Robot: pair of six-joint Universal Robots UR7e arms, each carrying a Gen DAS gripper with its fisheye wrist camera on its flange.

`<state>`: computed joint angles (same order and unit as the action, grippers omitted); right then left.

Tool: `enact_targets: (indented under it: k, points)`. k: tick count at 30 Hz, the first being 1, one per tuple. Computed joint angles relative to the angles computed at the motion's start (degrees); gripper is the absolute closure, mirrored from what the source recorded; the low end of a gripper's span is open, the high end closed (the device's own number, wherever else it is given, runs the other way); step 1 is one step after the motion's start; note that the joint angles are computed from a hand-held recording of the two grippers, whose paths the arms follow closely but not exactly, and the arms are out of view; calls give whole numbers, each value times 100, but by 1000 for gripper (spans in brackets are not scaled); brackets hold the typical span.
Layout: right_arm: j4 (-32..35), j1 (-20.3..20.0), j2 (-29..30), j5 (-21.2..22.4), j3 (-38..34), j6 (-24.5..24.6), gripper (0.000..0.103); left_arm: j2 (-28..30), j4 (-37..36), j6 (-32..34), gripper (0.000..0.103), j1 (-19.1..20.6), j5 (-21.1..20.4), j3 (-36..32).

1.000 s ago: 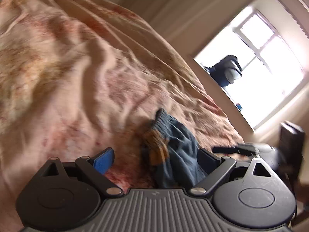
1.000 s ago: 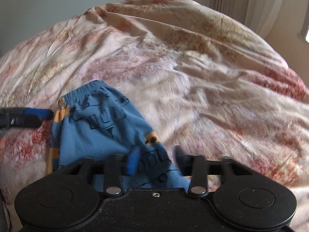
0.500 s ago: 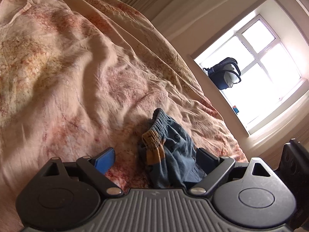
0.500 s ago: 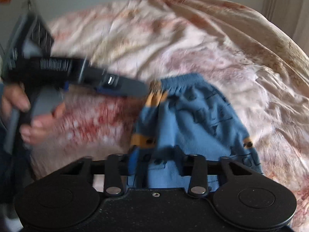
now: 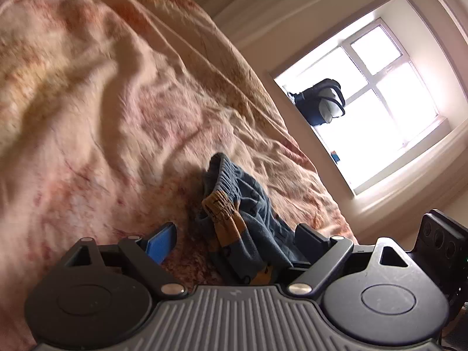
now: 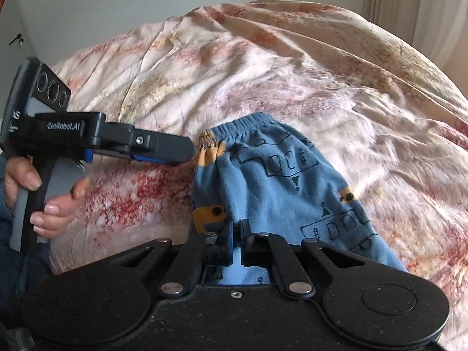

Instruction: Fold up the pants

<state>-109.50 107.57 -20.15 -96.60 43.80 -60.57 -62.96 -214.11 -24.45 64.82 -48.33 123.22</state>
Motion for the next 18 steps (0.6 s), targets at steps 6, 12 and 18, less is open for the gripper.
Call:
enact_targets:
  k: [6,12,18]
  points:
    - [85,-24,5,49,-98,110,99,49,47,-227,12,298,-624,-120]
    - [307,-61,29,298,-283,357,99,126,-27,-229,10,442,-1019,-194]
    - [462,-50,20,451,-377,274,102,142,-50,-271,9,470,-1054,-194]
